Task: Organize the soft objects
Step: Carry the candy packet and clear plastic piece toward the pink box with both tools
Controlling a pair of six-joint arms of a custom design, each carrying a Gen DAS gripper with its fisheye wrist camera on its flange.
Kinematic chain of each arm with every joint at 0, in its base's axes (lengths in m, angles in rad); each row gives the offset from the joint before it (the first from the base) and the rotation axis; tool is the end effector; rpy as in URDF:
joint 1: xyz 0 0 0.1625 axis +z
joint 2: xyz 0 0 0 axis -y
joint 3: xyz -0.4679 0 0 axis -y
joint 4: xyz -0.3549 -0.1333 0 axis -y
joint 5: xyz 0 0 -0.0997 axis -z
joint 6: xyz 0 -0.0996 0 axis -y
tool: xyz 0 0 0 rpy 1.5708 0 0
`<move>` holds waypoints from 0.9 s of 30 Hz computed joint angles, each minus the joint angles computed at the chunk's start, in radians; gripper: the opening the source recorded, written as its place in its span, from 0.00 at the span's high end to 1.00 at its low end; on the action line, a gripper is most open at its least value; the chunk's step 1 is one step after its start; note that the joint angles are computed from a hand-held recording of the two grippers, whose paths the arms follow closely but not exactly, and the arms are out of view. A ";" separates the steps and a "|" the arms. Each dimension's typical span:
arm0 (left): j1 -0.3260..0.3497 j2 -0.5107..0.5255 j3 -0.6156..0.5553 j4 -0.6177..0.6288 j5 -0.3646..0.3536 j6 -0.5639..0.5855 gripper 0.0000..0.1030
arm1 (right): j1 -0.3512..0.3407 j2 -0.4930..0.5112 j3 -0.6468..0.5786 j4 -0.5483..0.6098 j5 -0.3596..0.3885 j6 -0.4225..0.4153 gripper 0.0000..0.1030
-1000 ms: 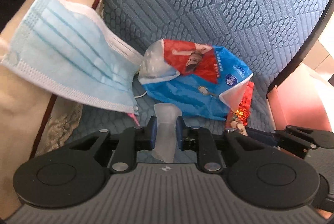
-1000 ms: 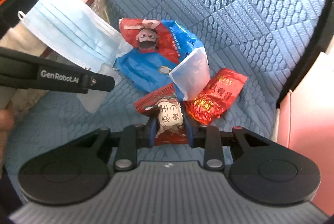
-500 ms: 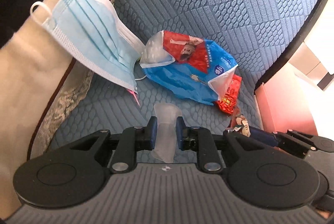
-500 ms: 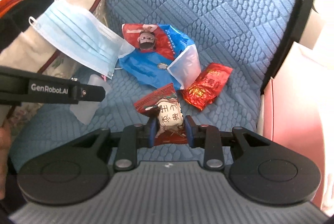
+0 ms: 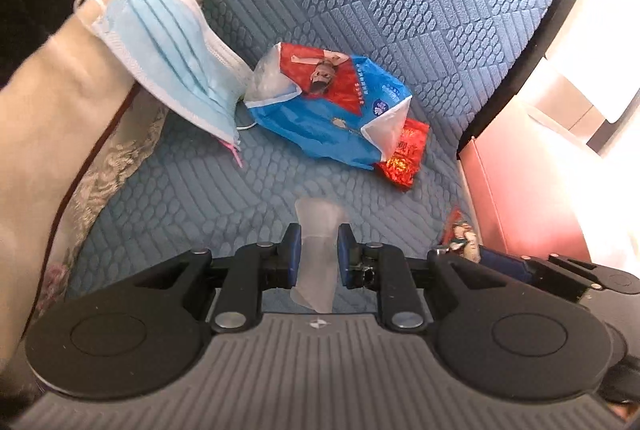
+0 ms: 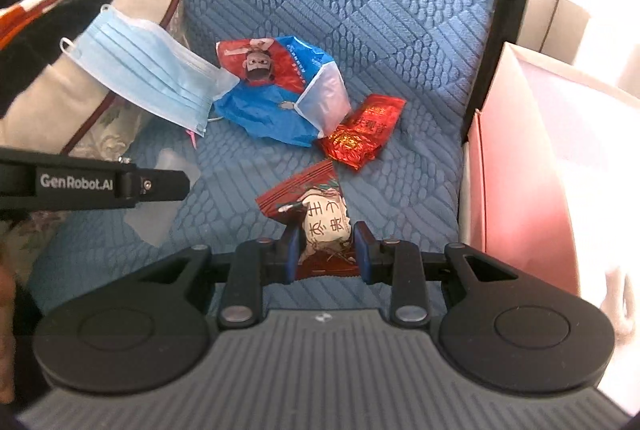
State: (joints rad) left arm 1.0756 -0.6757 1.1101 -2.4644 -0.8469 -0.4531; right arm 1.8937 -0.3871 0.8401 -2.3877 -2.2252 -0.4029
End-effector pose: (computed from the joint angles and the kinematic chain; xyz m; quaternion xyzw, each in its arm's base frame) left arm -0.2093 -0.8069 0.2831 -0.0614 0.9122 -0.3468 0.2096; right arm 0.3462 -0.8055 0.1454 0.2762 -0.8913 0.1586 0.3227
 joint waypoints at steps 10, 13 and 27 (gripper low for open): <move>-0.044 -0.064 0.142 -0.041 0.035 -0.027 0.78 | 0.007 -0.112 0.180 -0.050 -0.002 0.095 0.69; -0.054 -0.067 0.154 -0.050 0.055 -0.018 0.78 | 0.014 -0.135 0.224 -0.062 -0.012 0.105 0.69; -0.104 -0.066 0.101 0.020 0.035 0.018 0.78 | 0.038 -0.169 0.199 -0.030 -0.031 0.130 0.69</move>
State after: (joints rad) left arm 0.9715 -0.7416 1.2116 -2.4442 -0.8120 -0.4355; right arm 1.9321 -0.5565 1.0387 -2.4173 -2.2563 -0.2733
